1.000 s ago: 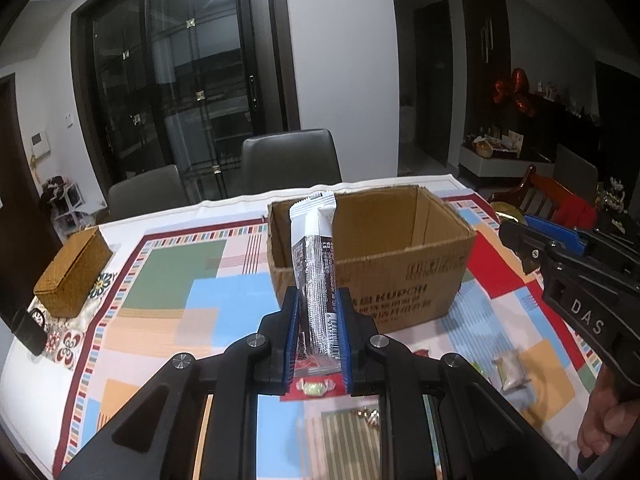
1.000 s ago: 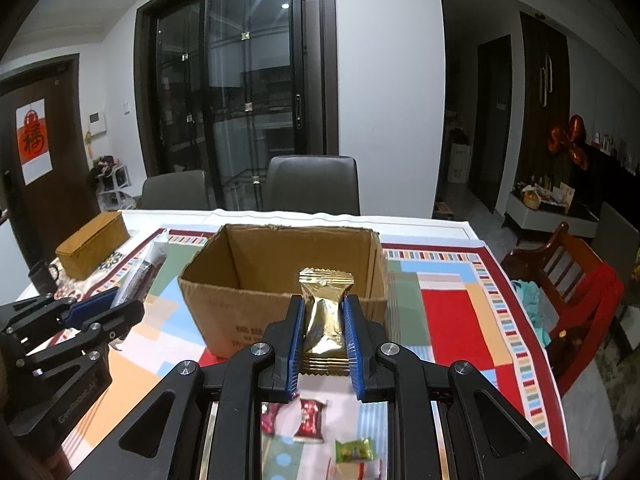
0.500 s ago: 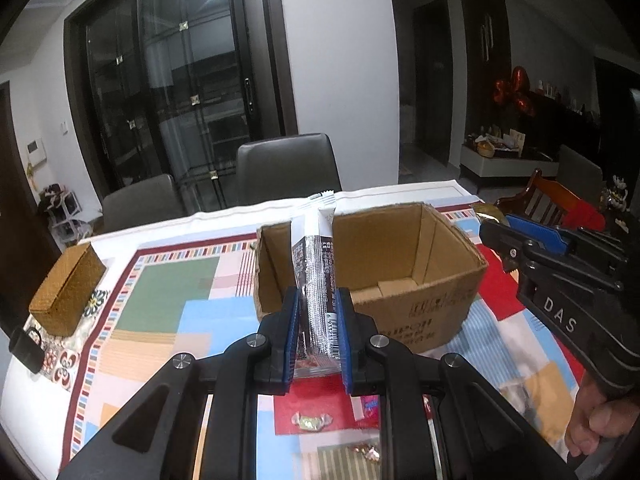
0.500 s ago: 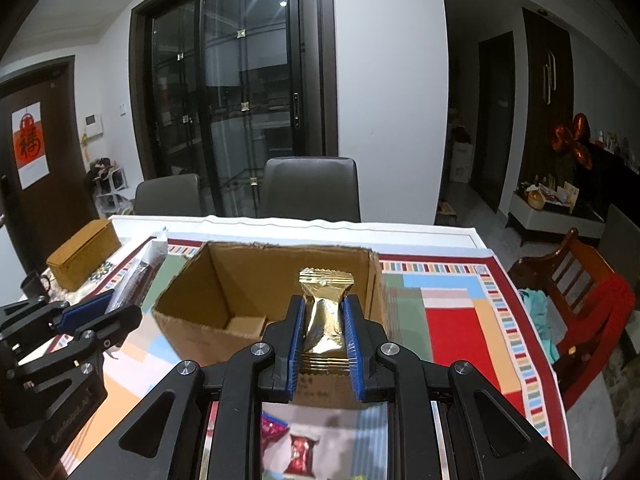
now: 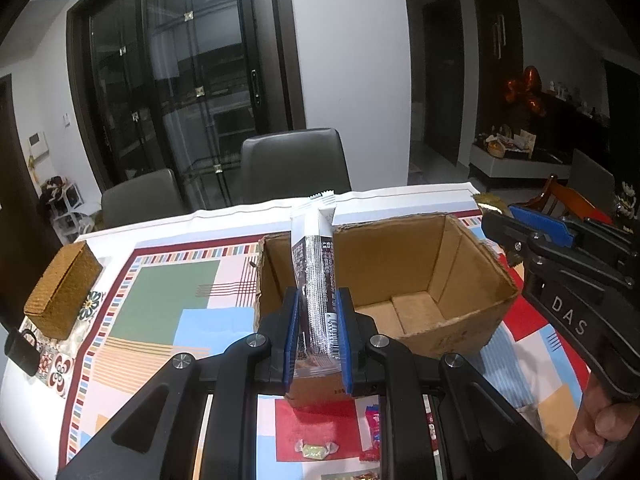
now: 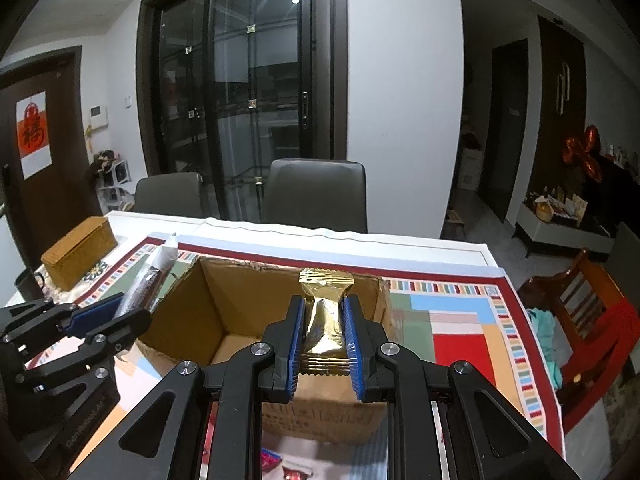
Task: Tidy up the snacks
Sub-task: 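Lift and carry the gold candy and white tube over the cardboard box with both tools, then open both tools to drop the candy and tube into the box, then withdraw both open tools from the box back over the snacks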
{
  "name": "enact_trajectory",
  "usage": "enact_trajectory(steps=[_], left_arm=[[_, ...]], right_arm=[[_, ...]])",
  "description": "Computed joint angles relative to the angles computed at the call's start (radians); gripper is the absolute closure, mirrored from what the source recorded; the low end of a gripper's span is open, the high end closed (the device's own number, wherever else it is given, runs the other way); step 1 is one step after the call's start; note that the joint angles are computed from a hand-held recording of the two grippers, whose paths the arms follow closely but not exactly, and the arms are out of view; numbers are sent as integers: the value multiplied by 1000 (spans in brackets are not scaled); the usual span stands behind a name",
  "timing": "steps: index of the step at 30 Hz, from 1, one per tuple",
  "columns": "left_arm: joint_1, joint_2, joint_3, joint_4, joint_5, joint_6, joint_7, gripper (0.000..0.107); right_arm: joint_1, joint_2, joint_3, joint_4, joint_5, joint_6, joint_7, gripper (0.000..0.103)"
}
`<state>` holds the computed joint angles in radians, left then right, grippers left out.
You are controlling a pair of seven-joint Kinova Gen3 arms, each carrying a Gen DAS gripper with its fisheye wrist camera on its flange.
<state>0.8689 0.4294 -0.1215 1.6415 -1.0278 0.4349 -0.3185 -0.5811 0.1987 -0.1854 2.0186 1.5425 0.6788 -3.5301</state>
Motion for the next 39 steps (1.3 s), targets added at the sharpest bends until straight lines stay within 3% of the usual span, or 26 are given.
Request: enact_trajectory(steps=[9, 20, 22, 23, 25, 27, 32, 34, 39], left_arm=[[-37, 35, -5, -38, 79, -30, -80, 89], [-63, 73, -3, -94, 232, -27, -247, 88], [-40, 80, -30, -102, 239, -20, -250, 87], [-22, 84, -50, -104, 234, -12, -241, 83], [6, 83, -82, -98, 217, -14, -212, 69], [21, 81, -103, -90, 201, -18, -186, 58], [53, 71, -138, -69, 155, -4, -98, 36], [75, 71, -152, -66, 111, 19, -51, 32], [56, 45, -112, -38, 44, 34, 17, 25]], right_arm=[[21, 43, 19, -50, -9, -57, 41, 82], [34, 91, 74, -126, -152, -130, 191, 82], [26, 96, 89, -134, -179, -131, 214, 78], [18, 98, 96, -136, -185, -126, 222, 75], [-6, 101, 109, -133, -168, -99, 205, 50], [-20, 101, 112, -125, -143, -73, 173, 41], [-18, 99, 102, -126, -159, -49, 167, 34], [-26, 97, 102, -127, -169, -26, 170, 31], [-42, 83, 92, -115, -160, 14, 143, 30]])
